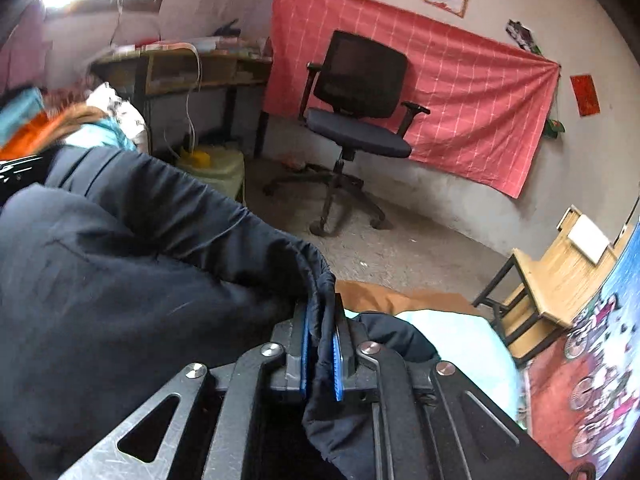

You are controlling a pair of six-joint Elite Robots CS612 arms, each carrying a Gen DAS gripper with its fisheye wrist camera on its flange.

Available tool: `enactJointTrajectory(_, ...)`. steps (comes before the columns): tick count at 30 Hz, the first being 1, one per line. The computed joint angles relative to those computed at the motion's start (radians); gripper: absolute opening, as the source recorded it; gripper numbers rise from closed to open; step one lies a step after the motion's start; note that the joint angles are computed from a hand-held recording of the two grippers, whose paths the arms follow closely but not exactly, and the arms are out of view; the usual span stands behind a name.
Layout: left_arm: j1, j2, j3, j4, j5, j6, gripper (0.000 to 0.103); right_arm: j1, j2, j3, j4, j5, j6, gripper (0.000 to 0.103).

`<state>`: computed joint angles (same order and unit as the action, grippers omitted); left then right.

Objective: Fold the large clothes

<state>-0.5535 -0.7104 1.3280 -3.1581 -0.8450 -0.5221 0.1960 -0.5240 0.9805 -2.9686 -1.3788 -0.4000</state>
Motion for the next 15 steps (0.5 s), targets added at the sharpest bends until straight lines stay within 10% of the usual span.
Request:
enactJointTrajectory(4, -0.019, -0.032, 0.057, -0.144, 0.001, 0.055, 0.072, -0.018, -0.026, 0.072, -0.185, 0.026, 0.103, 0.078)
enactJointTrajectory(10, -0.049, -0.060, 0.128, -0.129, -0.100, 0.127, 0.077, -0.054, -0.101, 0.216, -0.297, 0.204, 0.164, 0.098)
enactJointTrajectory(15, -0.044, -0.032, 0.095, 0.001, -0.152, 0.133, 0.079, -0.065, -0.107, 0.213, -0.068, 0.352, 0.147, 0.102)
